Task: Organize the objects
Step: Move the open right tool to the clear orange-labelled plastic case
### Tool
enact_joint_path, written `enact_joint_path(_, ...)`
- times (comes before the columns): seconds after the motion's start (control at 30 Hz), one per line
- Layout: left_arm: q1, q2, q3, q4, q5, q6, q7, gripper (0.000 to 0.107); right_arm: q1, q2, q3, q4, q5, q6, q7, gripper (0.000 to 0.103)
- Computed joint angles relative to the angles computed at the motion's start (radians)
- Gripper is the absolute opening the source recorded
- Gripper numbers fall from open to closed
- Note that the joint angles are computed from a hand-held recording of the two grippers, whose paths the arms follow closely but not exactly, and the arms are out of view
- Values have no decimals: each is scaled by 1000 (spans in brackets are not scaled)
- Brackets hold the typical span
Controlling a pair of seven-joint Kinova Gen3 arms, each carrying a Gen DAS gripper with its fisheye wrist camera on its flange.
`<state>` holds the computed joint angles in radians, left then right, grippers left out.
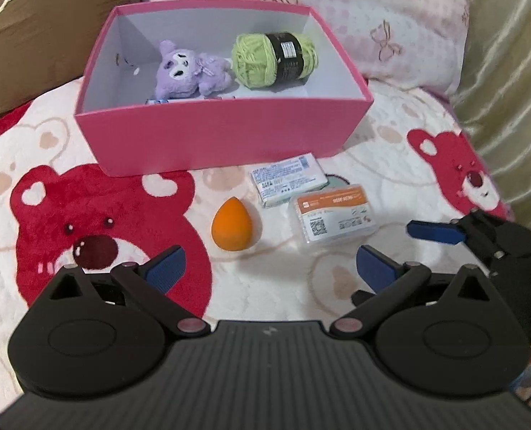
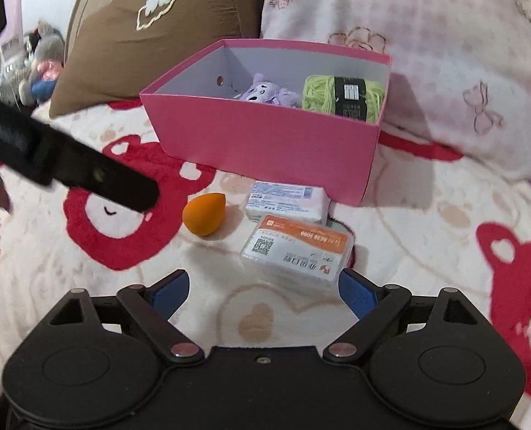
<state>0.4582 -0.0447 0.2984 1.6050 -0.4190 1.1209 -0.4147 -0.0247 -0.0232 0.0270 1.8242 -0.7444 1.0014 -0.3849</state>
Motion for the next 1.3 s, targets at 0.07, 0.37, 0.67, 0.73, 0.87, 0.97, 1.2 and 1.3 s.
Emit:
enact_joint_path(0.07,2,8,2,21,-13,-27,29,103,0,3,-2,9,8,-16,1,93)
enact_joint_path(0.37,43,42,3,94,-135,-119,169,103,-1,18,2,92,-122,-131,154,93)
enact_joint_path(0.67,60,74,-26,100,-143,-167,197,103,-1,38,-22,89,-105,-170,71,93)
enact_joint_path(0.73,54,74,-38,106,-111,-198,170,101,-3,52,-26,75,-75,-173,26,93)
enact_joint_path(0.87,58,70,-37,140,-128,-280,166,101,14,103,-35,28,-48,-132,-30,93)
enact_joint_path(0.97,70,92,-35,128,-164,-290,157,101,27,111,-48,17,-47,-113,-39,92)
enact_joint_path(1.2,44,85,-77,154,-96,-384,120,101,16,61,-54,81,-104,-194,84,92)
enact_joint_path(1.3,28,78,-81,181,-89,-428,137,99,13,88,-49,54,-88,-167,43,92)
